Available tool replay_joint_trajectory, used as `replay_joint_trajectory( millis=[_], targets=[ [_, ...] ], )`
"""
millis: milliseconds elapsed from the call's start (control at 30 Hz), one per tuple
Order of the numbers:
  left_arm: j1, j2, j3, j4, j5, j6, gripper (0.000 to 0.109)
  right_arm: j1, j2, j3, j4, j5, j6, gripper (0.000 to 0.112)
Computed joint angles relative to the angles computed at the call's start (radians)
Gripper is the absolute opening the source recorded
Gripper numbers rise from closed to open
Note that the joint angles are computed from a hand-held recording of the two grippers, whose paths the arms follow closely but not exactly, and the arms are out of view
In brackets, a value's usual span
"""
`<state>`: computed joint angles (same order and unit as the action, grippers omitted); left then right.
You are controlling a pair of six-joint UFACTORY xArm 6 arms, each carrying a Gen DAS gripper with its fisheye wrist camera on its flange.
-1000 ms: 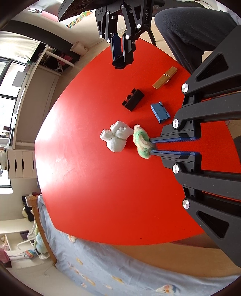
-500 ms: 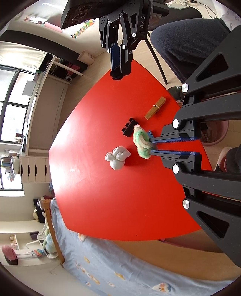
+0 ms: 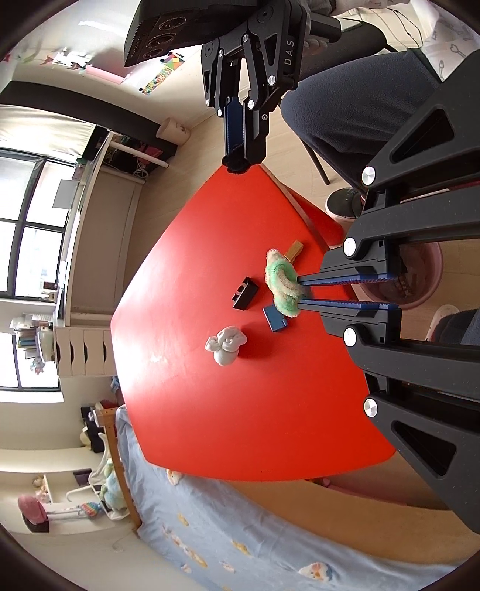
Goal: Collect trash
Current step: 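Carry both held items down to the pink bin and open both tools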
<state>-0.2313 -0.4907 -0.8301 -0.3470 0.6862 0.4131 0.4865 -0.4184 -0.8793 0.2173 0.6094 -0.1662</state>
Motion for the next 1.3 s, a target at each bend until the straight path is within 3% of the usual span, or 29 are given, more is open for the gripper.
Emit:
replay_joint_trajectory(
  millis=[633,1300],
  targets=[
    [-0.025,-0.156,0.131,-0.051,0.094,-0.034,0.007,0.076,-0.165,0.159,-0.025,0.04,0.109,0.023],
    [-0.036,-0.166,0.142,-0.063,0.109,-0.014,0.007,0.074,-0.183,0.168,0.031,0.054,0.073,0.023]
  ],
)
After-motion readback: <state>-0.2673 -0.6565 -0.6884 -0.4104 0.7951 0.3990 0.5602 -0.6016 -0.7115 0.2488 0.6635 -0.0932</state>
